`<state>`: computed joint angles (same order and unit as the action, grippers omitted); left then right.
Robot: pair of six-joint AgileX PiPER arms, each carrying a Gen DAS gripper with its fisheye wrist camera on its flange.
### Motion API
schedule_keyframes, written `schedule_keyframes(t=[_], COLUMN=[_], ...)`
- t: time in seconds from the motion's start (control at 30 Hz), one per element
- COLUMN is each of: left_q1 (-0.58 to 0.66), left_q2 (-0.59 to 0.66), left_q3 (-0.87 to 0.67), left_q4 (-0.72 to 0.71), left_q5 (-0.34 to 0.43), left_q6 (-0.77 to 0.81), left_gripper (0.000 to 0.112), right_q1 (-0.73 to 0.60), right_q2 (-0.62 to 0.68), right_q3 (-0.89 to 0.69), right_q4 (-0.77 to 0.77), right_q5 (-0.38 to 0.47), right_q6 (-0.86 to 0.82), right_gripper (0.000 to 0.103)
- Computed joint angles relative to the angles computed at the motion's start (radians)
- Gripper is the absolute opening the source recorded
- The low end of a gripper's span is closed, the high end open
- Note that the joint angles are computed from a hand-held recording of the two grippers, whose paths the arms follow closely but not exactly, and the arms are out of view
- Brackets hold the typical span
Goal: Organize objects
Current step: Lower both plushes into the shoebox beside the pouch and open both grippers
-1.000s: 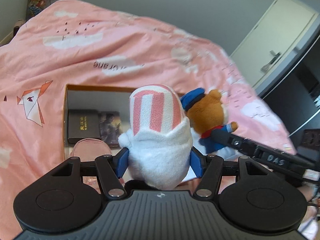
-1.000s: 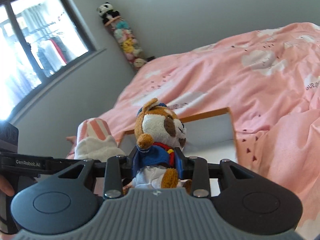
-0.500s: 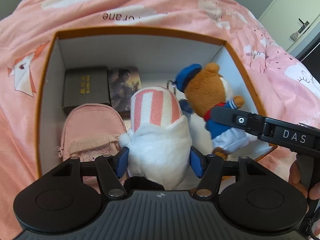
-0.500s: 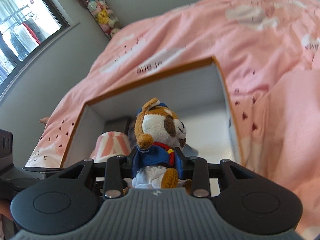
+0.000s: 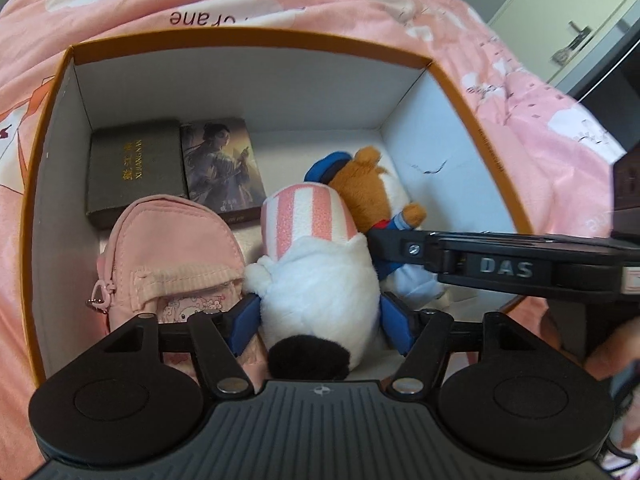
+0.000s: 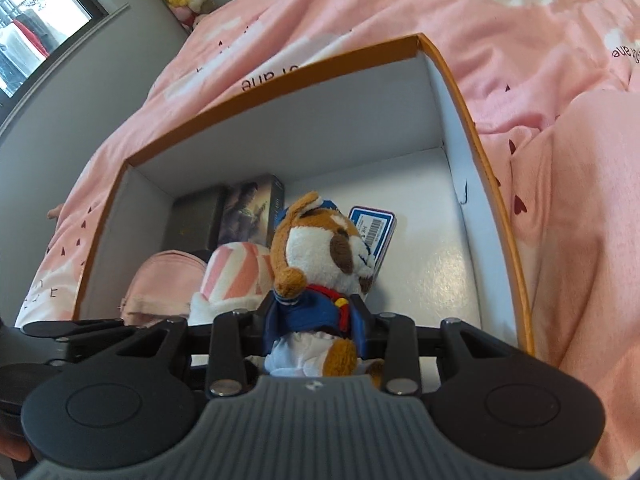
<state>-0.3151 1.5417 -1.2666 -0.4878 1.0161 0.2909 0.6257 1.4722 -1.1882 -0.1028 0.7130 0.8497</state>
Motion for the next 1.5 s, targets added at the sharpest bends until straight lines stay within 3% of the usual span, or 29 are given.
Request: schedule_keyframes(t=[0.2, 0.33, 0.43, 0.47, 0.7, 0.83, 1.07, 1.33, 1.5], left_q1=[0.115, 0.12, 0.104, 0.103, 0.125, 0.099, 0.06, 0.05, 0.04], left_q2=[-0.055, -0.042, -0.017, 0.001, 0.061, 0.075, 0.036, 0.05, 0.04], left_q3=[0.046, 0.045, 0.038, 0.032, -0.009, -0.047, -0.088, -0.042, -0.025], left_q4=[-0.162, -0.199, -0.155, -0.16, -0.18, -0.13, -0.008, -0.015, -0.01], left_q5=[0.031, 0.006, -0.022, -0.025, -0.006, -0.002, 0.037, -0.018, -0.045], left_q6=[0.119, 0.131, 0.053, 0.032, -0.044, -0.1, -0.128, -0.083, -0.074], left_gripper=[0.082, 0.065, 0.047, 0.046, 0.044, 0.043, 0.036, 0.041, 0.042], right_q1=[-0.005, -0.005, 0.0, 0.002, -0.005, -0.025, -0.041, -0.033, -0.019], right_q2=[0.03, 0.03, 0.023, 0.02, 0.01, 0.025, 0.071, 0.14, 0.15], right_q3=[-0.025, -0.028, -0.027, -0.026, -0.031, -0.029, -0.085, -0.133, -0.12], right_q4=[0.014, 0.017, 0.003, -0.01, -0.026, 0.069, 0.186, 0.154, 0.133], right_q5=[0.022, 0.019, 0.024, 0.024, 0.018, 0.005, 0.052, 0.118, 0.109], right_q6=[-0.033, -0.029, -0.015, -0.001, 0.008, -0.061, -0.148, -0.166, -0.145], right_gripper=[0.038, 0.038, 0.038, 0.038, 0.038, 0.038, 0.038, 0.038, 0.038])
